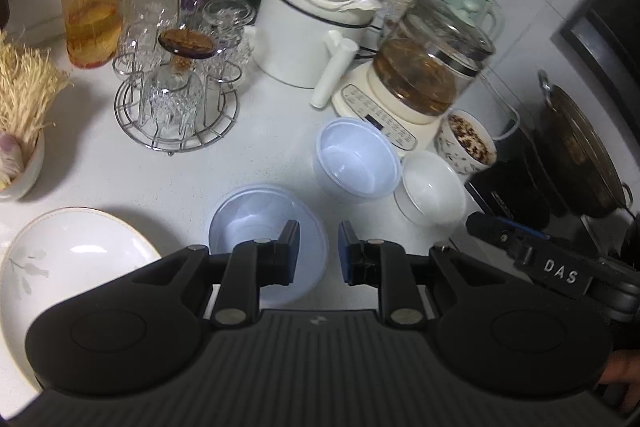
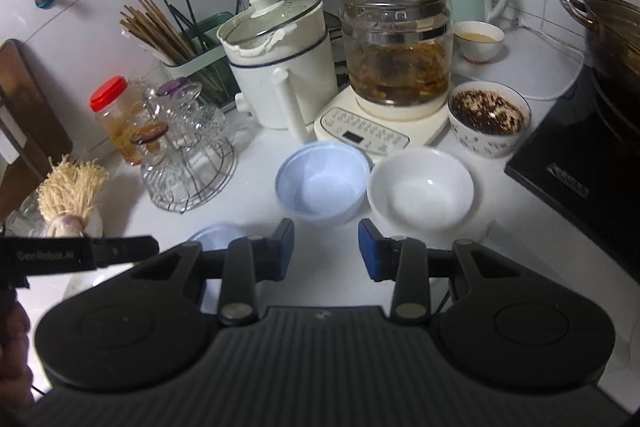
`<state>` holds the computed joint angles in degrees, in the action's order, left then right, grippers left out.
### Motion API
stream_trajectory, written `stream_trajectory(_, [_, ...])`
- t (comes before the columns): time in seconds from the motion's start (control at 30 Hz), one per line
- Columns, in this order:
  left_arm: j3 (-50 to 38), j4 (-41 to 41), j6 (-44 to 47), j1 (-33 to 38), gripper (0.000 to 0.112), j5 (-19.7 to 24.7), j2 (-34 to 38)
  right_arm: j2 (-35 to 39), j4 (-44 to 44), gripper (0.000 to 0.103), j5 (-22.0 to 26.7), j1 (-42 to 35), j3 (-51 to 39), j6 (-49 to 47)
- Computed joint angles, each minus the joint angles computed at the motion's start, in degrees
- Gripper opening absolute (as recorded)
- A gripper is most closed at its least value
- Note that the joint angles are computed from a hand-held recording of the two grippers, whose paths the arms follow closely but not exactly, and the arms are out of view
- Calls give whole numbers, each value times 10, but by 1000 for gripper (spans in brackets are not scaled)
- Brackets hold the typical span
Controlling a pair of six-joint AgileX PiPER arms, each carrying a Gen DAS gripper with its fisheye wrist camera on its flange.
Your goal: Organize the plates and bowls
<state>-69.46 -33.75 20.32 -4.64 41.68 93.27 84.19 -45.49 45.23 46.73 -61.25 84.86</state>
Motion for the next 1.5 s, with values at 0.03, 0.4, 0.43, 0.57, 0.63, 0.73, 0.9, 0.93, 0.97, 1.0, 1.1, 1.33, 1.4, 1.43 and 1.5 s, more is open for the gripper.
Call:
stream_trajectory(0.03, [-11,0,-8,-3,24,-3,12,5,10,39,-15,-18,-5,-22])
stream_trajectory(0.4, [-194,90,-160,-50,24,19,182,110,226,39,-108,-185,-100,-336])
stream_trajectory(0.43, [-212,96,-171,-53,24,24,197,123,244,39,-110,-197,-111,-363])
stream_trajectory(0.57, [-276,107,-205,-61,32,42,255,174,309,39,-104,-231,-158,-462])
stream_trajectory(0.63, [-306,115,-217,-65,32,50,280,197,336,38,-103,-245,-178,-502])
stream_trajectory(0.73, [-355,126,-236,-72,32,66,318,232,368,37,-92,-263,-213,-552])
stream_trajectory(0.9, [-443,142,-270,-80,32,102,381,278,407,33,-79,-285,-259,-625])
stream_trajectory(0.93, [-452,142,-274,-81,32,103,389,285,413,32,-77,-288,-267,-637])
stream_trajectory(0.97, [-465,145,-278,-82,32,108,398,293,417,31,-74,-290,-276,-646])
stream_trajectory(1.0, [-481,149,-284,-83,32,116,410,298,421,28,-74,-292,-281,-656])
stream_trajectory(1.1, [-514,153,-301,-84,30,136,435,316,424,26,-66,-295,-301,-676])
stream_trajectory(1.33, [-525,158,-316,-88,16,136,450,345,432,17,-46,-301,-334,-701])
stream_trajectory(1.4, [-518,156,-315,-90,13,129,448,348,443,12,-40,-303,-340,-715])
stream_trajectory(1.43, [-509,158,-314,-90,13,121,443,349,443,12,-39,-303,-342,-717])
stream_trajectory(1.5, [-506,159,-316,-92,13,116,443,350,446,12,-38,-304,-344,-723])
